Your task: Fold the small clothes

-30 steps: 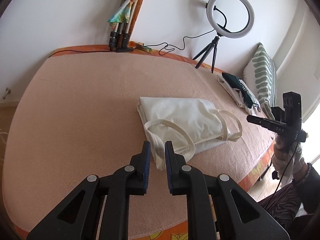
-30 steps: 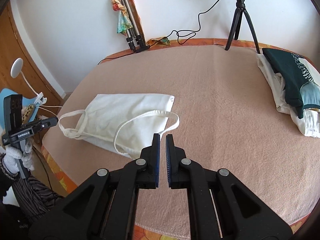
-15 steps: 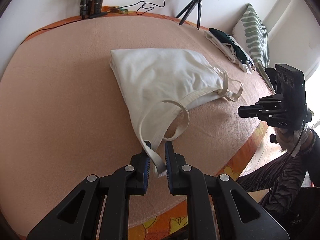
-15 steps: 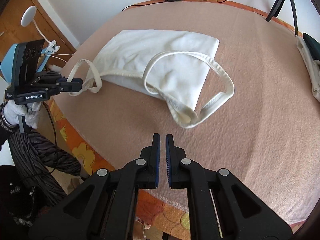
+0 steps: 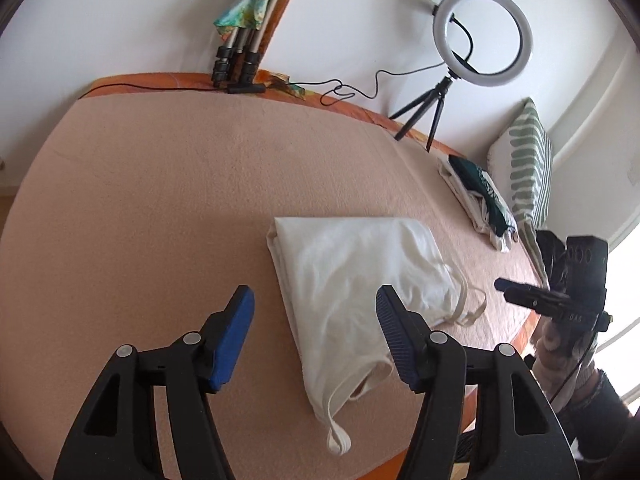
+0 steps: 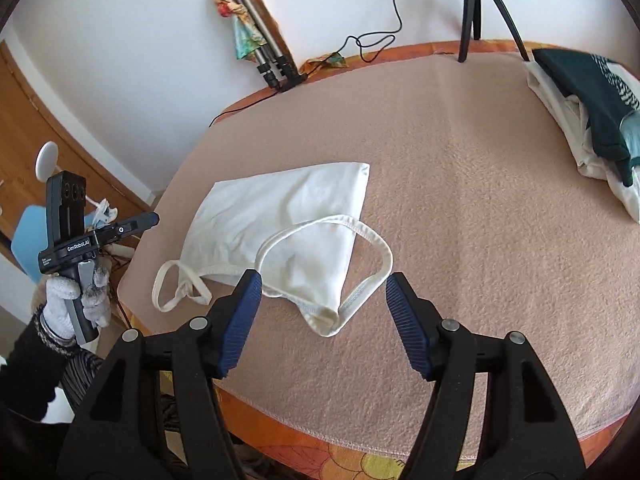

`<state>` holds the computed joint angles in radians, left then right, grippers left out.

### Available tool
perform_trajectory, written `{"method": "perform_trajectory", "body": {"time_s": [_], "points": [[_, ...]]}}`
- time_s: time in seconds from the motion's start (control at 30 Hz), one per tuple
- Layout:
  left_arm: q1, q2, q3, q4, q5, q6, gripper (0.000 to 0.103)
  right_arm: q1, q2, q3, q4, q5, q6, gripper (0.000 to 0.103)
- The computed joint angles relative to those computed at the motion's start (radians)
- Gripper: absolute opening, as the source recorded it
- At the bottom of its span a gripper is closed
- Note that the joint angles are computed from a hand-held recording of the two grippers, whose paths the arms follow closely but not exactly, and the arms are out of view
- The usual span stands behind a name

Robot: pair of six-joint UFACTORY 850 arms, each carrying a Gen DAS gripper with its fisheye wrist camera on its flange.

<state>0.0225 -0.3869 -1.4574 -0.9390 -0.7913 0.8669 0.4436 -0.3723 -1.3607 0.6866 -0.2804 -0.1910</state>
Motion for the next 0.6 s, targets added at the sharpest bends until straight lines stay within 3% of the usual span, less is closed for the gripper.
{"method": "perform_trajectory", "body": {"time_s": [0.23, 0.6], "points": [[-0.004, -0.131, -0.132, -0.02, -0.047, -0.135, 0.063, -0.069, -0.069, -0.031, 0.382, -0.082, -0.239, 0.068], [-0.017, -0.242, -0.227, -0.008, -0.113, -0.222, 0.062, -0.085, -0.145, -0.057, 0.585, -0.23, -0.355, 0.068]]}}
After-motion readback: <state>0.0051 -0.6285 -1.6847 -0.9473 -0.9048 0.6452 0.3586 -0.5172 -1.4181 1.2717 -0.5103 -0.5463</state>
